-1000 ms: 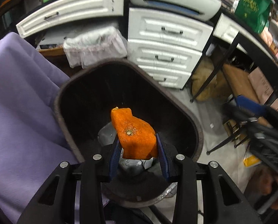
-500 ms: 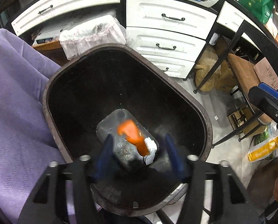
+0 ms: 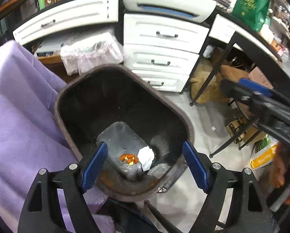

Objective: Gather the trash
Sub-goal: 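Move both tools back over the table toward the red cup and mask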

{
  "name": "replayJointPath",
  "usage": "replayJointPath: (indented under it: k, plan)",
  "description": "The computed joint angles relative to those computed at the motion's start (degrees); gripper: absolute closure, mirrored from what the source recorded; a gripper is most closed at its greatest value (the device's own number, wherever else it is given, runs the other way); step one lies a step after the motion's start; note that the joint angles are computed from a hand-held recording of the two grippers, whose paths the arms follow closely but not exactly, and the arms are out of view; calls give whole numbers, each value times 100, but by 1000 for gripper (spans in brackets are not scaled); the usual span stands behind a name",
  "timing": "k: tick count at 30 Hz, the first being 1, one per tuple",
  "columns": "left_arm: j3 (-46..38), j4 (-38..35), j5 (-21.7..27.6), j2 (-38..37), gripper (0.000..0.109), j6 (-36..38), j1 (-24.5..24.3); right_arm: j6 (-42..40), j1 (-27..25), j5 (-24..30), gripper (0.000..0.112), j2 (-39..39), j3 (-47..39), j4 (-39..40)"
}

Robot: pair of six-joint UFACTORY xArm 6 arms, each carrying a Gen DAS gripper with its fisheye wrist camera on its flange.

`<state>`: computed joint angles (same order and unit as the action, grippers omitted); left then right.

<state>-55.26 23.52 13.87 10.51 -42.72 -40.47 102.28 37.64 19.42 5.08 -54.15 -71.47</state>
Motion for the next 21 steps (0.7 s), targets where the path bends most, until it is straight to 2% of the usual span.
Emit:
replayJointPath:
  k: [6,10,16,21]
  plan:
    - [570,285,-246,-881,21,-245,21,-145,11,-236,43,-25,-66,112]
    - [959,1084,-382,-1531,14,-850,122,-294,76,-398,43,-5,-188,148]
    - [1497,1388,-361,-2286,13,-1199,352,-769,246,-757,43,188,-521,464]
    - [1896,2051,-75,-2928,13,-1841,620,-1558,521,-963,43,526,-992,949]
